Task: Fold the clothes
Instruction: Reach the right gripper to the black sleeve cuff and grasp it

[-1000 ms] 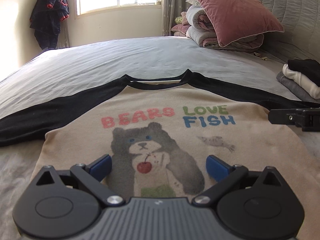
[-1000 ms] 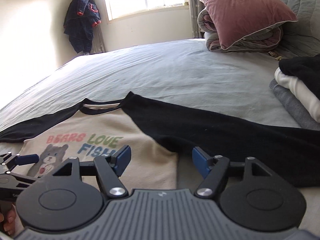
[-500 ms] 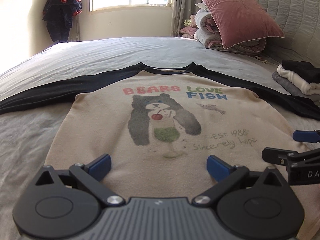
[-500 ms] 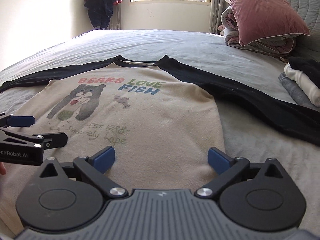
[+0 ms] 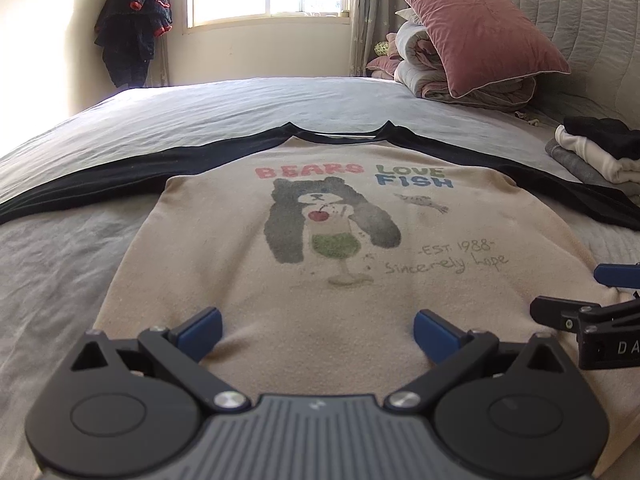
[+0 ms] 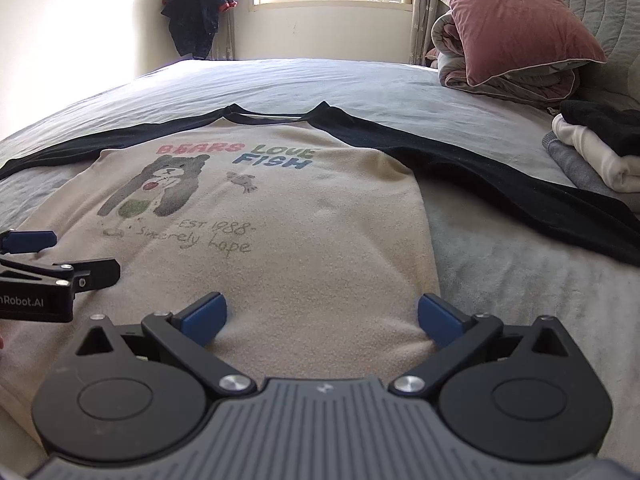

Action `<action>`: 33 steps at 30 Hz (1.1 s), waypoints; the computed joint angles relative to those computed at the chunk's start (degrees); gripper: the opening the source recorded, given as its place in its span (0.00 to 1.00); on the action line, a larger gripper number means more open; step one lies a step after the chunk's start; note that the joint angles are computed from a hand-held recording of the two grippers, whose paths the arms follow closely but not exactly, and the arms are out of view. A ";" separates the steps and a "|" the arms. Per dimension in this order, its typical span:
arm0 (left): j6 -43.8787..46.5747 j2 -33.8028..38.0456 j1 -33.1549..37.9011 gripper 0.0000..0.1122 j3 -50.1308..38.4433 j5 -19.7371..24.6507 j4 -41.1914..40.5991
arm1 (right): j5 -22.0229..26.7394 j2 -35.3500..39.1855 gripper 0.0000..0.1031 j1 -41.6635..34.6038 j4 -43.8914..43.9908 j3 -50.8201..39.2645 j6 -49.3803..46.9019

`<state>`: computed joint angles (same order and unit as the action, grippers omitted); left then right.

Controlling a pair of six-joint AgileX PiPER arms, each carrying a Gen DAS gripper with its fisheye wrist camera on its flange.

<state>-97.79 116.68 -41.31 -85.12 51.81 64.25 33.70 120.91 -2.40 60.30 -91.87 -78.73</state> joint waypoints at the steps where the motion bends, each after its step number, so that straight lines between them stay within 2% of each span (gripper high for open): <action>1: -0.02 -0.02 -0.24 0.91 0.06 0.36 -0.12 | -0.27 -0.31 1.00 0.08 -0.27 0.46 0.41; 4: 0.20 -0.18 -1.21 0.91 0.41 1.51 -0.23 | -0.98 -1.91 1.00 0.08 -0.13 2.87 0.83; 9: 1.88 -0.70 -2.11 0.91 -0.16 3.41 -2.81 | -2.00 -5.49 1.00 -0.58 4.29 9.07 -4.64; 14: 4.63 -2.17 -1.96 0.91 0.00 2.90 -5.75 | 4.57 -6.32 1.00 -2.79 -1.98 7.64 -1.10; 17: 8.13 -3.35 -0.61 0.91 -0.80 1.62 -9.08 | 12.99 -4.16 1.00 -4.55 -8.43 0.70 6.86; 20: 7.86 -4.05 0.51 0.91 -1.83 0.74 -9.92 | 19.37 -0.88 1.00 -6.59 -10.05 -7.03 16.29; 23: 7.78 -3.59 1.46 0.91 -4.35 0.81 -10.45 | 19.58 2.80 1.00 -7.26 -15.92 -15.27 31.27; 26: 11.98 -1.19 2.48 0.91 -10.08 2.98 -13.49 | 22.38 8.55 1.00 -8.84 -21.09 -26.37 46.21; 28: 16.14 1.24 3.08 0.91 -15.25 5.52 -16.28 | 24.22 11.71 1.00 -10.23 -21.67 -32.46 53.03; 31: 20.68 5.22 3.69 0.91 -23.07 9.80 -19.69 | 24.50 15.18 0.99 -11.07 -24.88 -39.98 61.78; 33: 21.37 6.75 4.14 0.91 -26.15 10.47 -21.76 | 24.61 17.66 0.99 -11.15 -28.48 -45.33 67.10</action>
